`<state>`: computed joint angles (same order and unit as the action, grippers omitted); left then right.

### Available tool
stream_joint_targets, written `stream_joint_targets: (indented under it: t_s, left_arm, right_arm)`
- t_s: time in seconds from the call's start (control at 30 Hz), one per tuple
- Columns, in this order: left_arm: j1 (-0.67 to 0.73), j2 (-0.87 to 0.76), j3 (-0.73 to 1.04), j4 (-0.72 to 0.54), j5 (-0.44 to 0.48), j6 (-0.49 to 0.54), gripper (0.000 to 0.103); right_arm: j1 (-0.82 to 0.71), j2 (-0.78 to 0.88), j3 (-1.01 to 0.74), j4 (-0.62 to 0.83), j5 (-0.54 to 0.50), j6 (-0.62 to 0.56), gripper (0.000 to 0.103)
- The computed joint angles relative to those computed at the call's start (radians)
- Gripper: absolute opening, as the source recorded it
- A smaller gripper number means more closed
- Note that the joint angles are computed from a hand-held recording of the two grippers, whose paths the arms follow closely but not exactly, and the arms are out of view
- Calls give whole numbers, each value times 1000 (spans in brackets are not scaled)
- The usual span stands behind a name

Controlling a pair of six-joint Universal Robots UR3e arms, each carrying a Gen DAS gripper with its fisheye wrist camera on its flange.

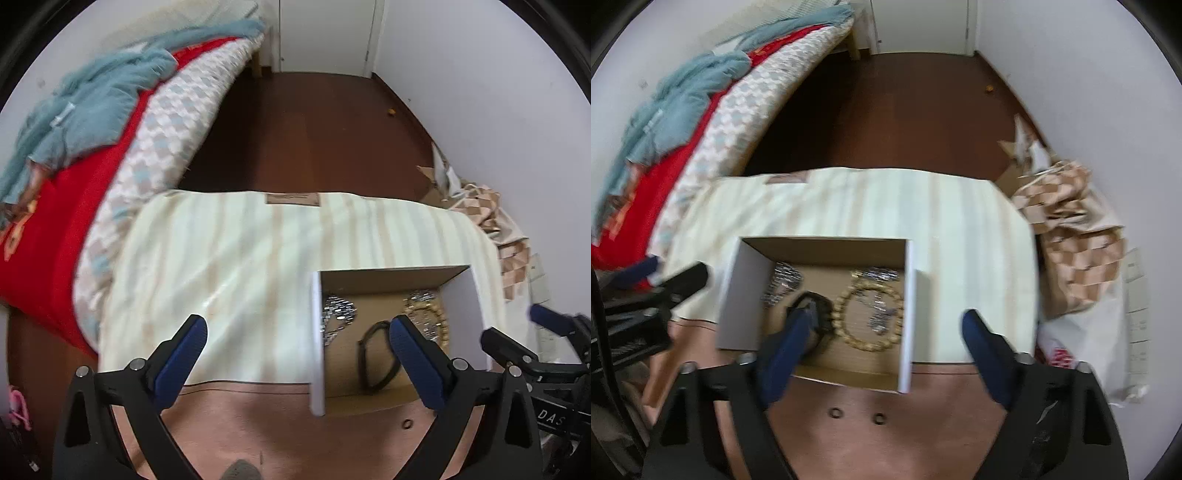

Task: Organize jewelry
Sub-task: 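Carry the necklace and earring into the white box while both tools open, then withdraw both open tools from the box toward the two black rings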

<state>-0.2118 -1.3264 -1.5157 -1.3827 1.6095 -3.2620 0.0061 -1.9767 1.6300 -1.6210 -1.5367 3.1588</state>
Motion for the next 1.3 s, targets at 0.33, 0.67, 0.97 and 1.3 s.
stream_joint_targets:
  t_s: [0.33,0.67,0.97,1.3]
  left_arm:
    - [-72,110,-100,-9,109,-52,102]
    - [-154,228,-64,-95,192,-134,102]
    - [-293,273,56,-203,286,-232,102]
    - [-465,250,208,-295,422,-356,102]
  right_arm:
    - [82,-77,90,-24,-114,90,101]
    - [221,-131,-22,62,-209,197,101]
    - [402,-152,-197,187,-322,359,101]
    - [780,-24,-462,387,-592,667,101]
